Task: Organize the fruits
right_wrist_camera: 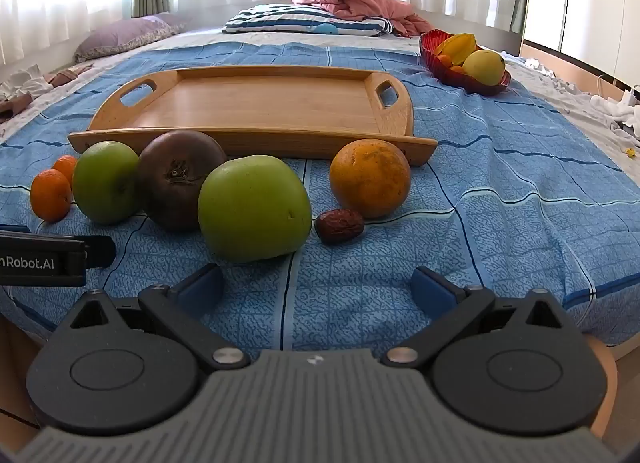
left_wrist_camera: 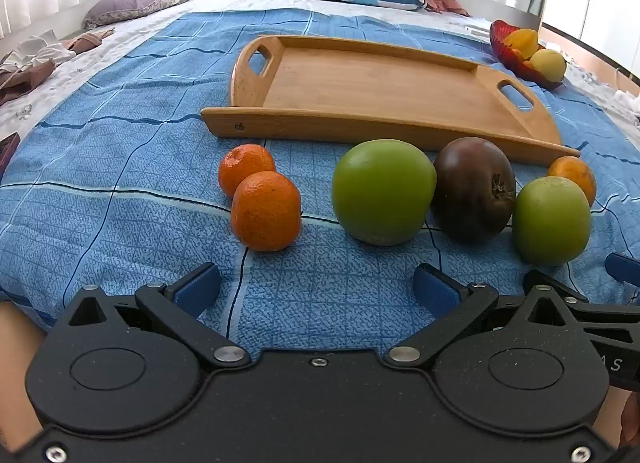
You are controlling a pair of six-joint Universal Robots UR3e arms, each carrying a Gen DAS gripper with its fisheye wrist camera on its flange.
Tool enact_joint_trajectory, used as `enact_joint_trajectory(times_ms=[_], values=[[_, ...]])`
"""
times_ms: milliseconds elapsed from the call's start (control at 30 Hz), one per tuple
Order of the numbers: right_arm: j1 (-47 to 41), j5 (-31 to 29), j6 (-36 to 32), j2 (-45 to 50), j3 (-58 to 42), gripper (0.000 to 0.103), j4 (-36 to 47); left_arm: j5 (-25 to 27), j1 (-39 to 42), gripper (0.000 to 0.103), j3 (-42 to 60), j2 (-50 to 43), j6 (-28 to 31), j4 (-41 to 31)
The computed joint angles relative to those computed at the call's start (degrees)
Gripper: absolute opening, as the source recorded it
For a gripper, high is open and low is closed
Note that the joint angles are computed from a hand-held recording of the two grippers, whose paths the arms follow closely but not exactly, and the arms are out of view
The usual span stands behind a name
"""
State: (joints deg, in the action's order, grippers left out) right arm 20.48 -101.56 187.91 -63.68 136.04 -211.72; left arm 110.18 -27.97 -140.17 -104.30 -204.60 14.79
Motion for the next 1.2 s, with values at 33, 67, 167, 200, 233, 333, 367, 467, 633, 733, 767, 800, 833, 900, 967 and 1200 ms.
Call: enact_joint_trajectory(times_ms=[33, 67, 167, 200, 233, 333, 367, 467, 633, 733, 767, 800, 833, 900, 967, 1200], values=[[0.0, 0.0, 0.0, 0.0, 0.0, 0.103, 0.1, 0.1, 0.0, 0.103, 0.0, -0.2, 0.0, 0.3], [0.1, -0.1, 0.0, 0.1, -0.1, 0.103, 0.1, 0.0, 0.0, 0.103, -0.1, -0.2, -0.1, 0.5], [0.1, -0.1, 0.1, 0.1, -0.2, 0.103, 0.3, -0.3, 0.1, 0.103, -0.2, -0.1, -0.1, 0.6], [0.1, -0.1, 0.1, 0.1, -0.3, 0.103, 0.3, -0.2, 0.1, 0.103, -0.2, -0.1, -0.1, 0.6], [0.1, -0.1, 0.1, 0.0, -0.3, 0.103, 0.4, -0.2, 0.1, 0.103, -0.2, -0.1, -0.1, 0.5], [0.2, -0.2, 0.1, 0.1, -0.4, 0.103, 0.5, -0.2, 0.1, 0.103, -0.2, -0.1, -0.1, 0.6], [0.2, -0.2, 0.1, 0.1, -0.4, 0.103, 0.5, -0.2, 0.1, 0.103, -0.2, -0.1, -0.1, 0.6], [0.2, -0.2, 0.1, 0.1, -0.4, 0.103, 0.5, -0.1, 0.0, 0.103, -0.2, -0.2, -0.1, 0.6], [0.3, -0.3, 0.1, 0.1, -0.4, 0.103, 0.5, -0.1, 0.0, 0.103, -0.1, -0.2, 0.0, 0.6], [0.3, -0.3, 0.1, 0.1, -0.4, 0.103, 0.6, -0.1, 0.0, 0.103, -0.1, -0.2, 0.0, 0.6], [0.3, -0.4, 0.0, 0.1, -0.4, 0.103, 0.6, -0.1, 0.0, 0.103, -0.1, -0.2, 0.0, 0.6], [0.3, -0.4, 0.0, 0.1, -0.4, 0.103, 0.6, -0.1, 0.0, 0.103, -0.2, -0.2, 0.0, 0.7], [0.3, -0.4, 0.0, 0.1, -0.4, 0.103, 0.6, -0.1, 0.0, 0.103, -0.1, -0.2, 0.0, 0.7], [0.3, -0.4, 0.0, 0.0, -0.4, 0.103, 0.6, -0.1, 0.0, 0.103, -0.1, -0.2, 0.0, 0.7], [0.3, -0.4, 0.0, 0.0, -0.4, 0.103, 0.6, -0.1, 0.0, 0.103, -0.1, -0.2, 0.0, 0.7], [0.4, -0.5, 0.0, 0.0, -0.4, 0.103, 0.6, 0.0, 0.0, 0.103, -0.1, -0.2, 0.0, 0.7]])
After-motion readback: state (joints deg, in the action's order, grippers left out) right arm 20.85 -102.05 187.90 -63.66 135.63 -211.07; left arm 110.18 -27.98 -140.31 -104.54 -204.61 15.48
